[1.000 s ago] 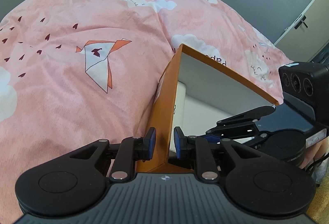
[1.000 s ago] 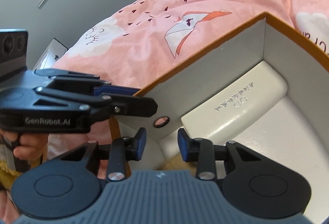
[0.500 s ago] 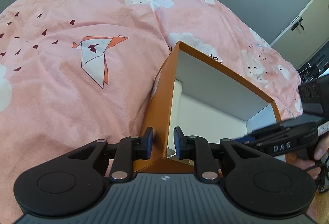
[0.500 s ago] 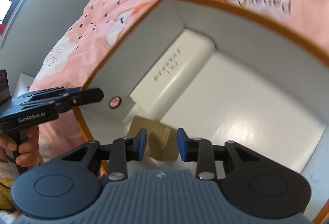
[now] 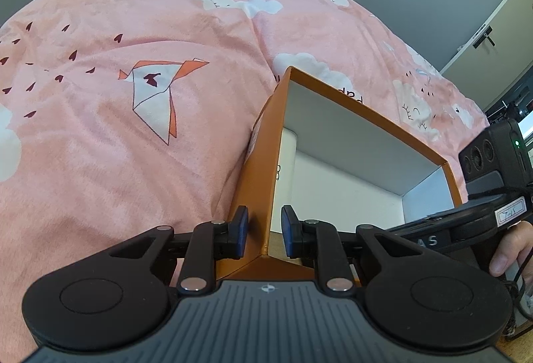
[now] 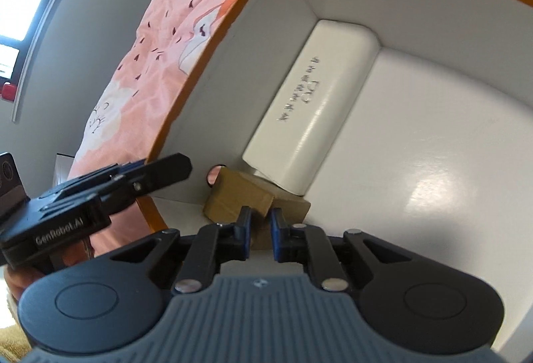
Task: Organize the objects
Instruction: 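Lower the gold cube box into the orange box and open the right gripper, then withdraw both tools from the orange box toward the remaining items, then grasp the photo card pack with the left gripper and lift it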
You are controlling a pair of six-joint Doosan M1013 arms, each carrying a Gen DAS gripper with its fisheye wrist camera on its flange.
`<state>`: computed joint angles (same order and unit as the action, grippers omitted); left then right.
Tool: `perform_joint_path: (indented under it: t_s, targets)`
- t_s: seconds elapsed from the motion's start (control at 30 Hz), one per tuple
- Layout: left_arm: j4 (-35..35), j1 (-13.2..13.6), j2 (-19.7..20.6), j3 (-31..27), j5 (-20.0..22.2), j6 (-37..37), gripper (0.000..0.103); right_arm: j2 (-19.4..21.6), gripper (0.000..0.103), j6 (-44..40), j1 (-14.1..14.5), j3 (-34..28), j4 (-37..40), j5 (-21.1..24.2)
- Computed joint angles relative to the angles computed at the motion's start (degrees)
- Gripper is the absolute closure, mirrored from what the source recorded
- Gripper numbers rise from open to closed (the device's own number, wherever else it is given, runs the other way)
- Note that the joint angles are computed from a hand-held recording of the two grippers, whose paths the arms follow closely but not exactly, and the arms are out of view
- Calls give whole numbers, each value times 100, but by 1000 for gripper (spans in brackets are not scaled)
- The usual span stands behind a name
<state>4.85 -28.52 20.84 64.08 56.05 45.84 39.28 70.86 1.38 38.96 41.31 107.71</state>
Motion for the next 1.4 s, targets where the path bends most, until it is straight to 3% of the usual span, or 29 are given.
perform_joint_path:
  t_s: [0.27,0.37,0.5,0.63,0.8,0.97,1.13,1.17,1.23,1.3,1.4]
  targets:
    - [463,-121,5,-68,163,-106,80,-249,87,-359,49,330,-156,-446]
    - [1346,-353,-10,-120,450,-640,78,-626,86,-855,-22,798,-120,-1032]
    - [2634,-750,-148,81,515,-1227,77,-1324,84,-1648,-178,1748,216,-2128]
    - [2974,-933,-315,297,336,-1195,77,-1940,81,-2365,-322,2593,506,-2872]
    - [2433,-951,-461,477,172,-837,77,-2500,77,-2560,-439,3324,384,-3592]
    - [1074,-766,-551,685,4,-349,77,-2740,71,-2434,-588,3751,209,-3714]
    - [269,-609,-510,782,107,-85,76,-2827,64,-2033,-533,4033,-235,-3866]
    - [136,-580,-513,814,114,-54,75,-2840,63,-2027,-511,4072,-317,-3902]
    - [-136,-504,-529,904,25,-85,60,-2862,57,-2024,-484,4127,-394,-3931]
    - [-268,-457,-543,985,-8,-212,52,-2852,54,-1981,-478,4135,-399,-3911]
    - [-408,-404,-573,1086,-18,-335,50,-2824,53,-1842,-462,4138,-466,-3903]
